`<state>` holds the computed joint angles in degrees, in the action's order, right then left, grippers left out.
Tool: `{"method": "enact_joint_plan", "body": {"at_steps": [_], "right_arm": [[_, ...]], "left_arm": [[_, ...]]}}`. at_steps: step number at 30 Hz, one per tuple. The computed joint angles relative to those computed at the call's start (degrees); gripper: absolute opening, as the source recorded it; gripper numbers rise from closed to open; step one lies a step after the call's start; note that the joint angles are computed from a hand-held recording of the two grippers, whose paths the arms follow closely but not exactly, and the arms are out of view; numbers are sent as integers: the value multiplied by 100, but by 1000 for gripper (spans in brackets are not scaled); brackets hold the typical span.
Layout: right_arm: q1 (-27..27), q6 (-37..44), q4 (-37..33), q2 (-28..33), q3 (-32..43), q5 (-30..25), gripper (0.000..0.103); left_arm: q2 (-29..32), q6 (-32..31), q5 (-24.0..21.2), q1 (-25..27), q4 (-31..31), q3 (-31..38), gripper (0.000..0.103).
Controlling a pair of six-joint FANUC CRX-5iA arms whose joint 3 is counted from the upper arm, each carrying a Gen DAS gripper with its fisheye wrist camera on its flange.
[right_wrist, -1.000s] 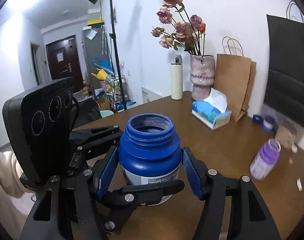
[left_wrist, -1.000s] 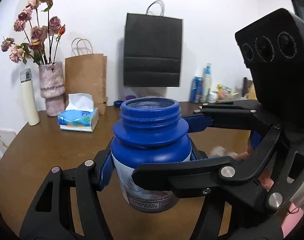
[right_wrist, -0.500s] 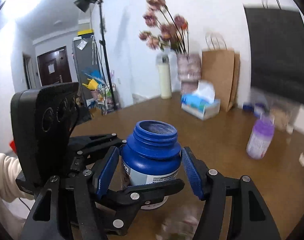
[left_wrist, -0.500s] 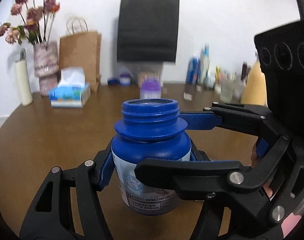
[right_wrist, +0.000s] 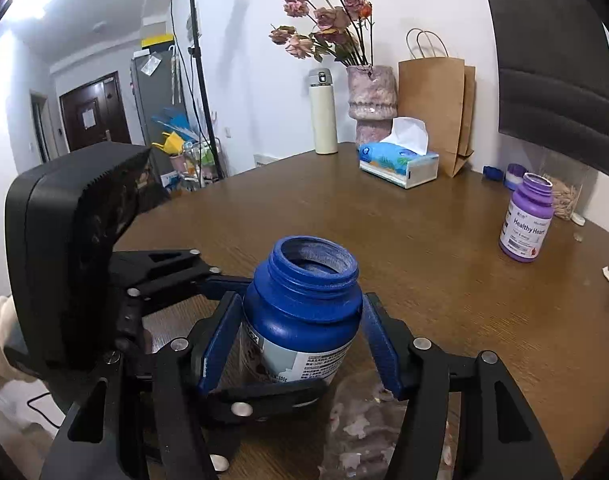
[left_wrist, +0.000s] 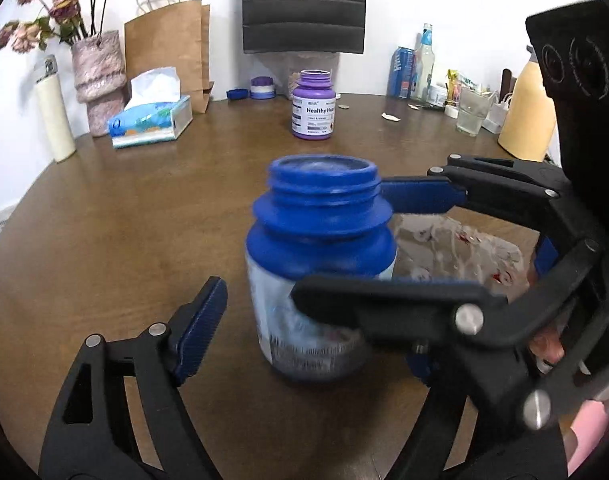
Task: Flip cup upright
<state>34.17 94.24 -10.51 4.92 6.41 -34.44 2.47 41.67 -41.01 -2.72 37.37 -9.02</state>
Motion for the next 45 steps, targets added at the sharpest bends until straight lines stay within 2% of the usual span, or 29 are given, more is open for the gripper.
{"method": "enact_joint_plan", "body": {"at_steps": [4,9,13,16,24,26,28,30,32,38,42,44,45], "right_arm": [[165,-285,502,-82,-193,54,66],[303,-667,958,-146,-328,13,67],[429,-1137,1422,-202,-454,-36,73],[464,-1199,1430,-325,-545,23,77],[396,-1753,1521,-879,-895,173,77],[359,-2418,1904,-1085,-1083,85,81],[412,-3379,2723,-1276,-1389,-44,81],[499,-4317,3527,-1431,-1641,-402,81],[576,-4855,3976,-1524,-1773,-637,81],[843,-5605,4648,-1753,-2038,-875,81],[1001,-5926,4901,-1843,-2134,-1044,81],[1113,-6263,5030,-1918,-2185,-1210,81],[1194,-6463,5135,-1939,-2205,-1348,81]], "left_arm": [[-33,44,-190,60,-103,6,80],[-101,267,-213,42,-407,35,80],[-235,371,-116,55,-479,-84,81],[-342,558,-61,63,-639,-131,81],[-773,398,51,269,-309,-432,83],[-980,462,171,409,-216,-593,90],[-1264,499,438,544,-57,-862,93],[-1464,703,607,642,-86,-985,98],[-1604,671,743,697,79,-1100,98],[-1829,487,945,634,276,-1226,99],[-1983,520,981,642,197,-1307,101],[-2171,789,996,689,-52,-1374,101],[-2331,708,1050,721,28,-1519,101]]}}
